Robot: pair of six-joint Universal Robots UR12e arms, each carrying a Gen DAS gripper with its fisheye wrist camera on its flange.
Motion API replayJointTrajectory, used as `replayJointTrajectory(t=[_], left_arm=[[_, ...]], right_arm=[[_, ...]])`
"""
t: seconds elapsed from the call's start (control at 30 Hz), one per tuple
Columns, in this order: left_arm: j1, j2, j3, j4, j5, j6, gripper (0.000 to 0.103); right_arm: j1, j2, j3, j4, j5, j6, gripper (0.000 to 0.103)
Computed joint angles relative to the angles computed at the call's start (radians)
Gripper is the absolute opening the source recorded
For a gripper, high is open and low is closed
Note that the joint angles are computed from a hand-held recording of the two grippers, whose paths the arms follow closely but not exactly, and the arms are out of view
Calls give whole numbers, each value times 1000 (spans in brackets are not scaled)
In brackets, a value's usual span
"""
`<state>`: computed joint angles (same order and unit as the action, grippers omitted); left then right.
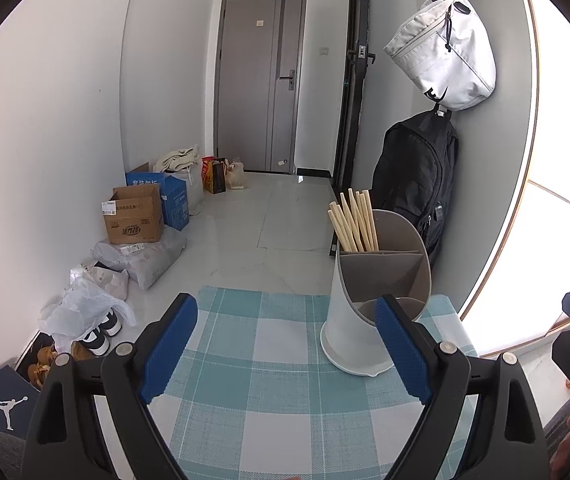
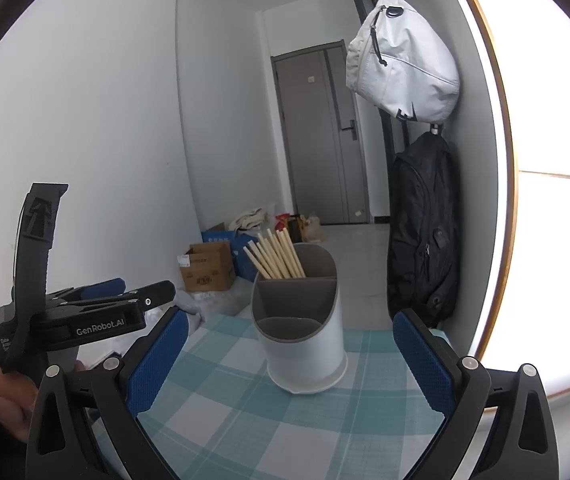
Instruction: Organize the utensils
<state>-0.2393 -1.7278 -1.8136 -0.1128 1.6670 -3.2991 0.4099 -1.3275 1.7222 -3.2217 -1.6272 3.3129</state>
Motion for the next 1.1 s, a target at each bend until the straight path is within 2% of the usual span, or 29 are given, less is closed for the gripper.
replayJointTrajectory(t=[0.43,0.5,0.73,1.1], left_arm=[[-2,-1,3,-11,7,-11,87],[-8,-3,4,-4,29,-5,87],[-6,-4,6,-22,13,3,87],[-18,-7,6,-16,45,36,87]], right_arm=[[-2,-2,2,-4,3,-1,103],[-1,-2,1,-4,1,-3,103],[-1,-3,2,-3,2,-3,103],[-2,-2,1,11,2,0,103]])
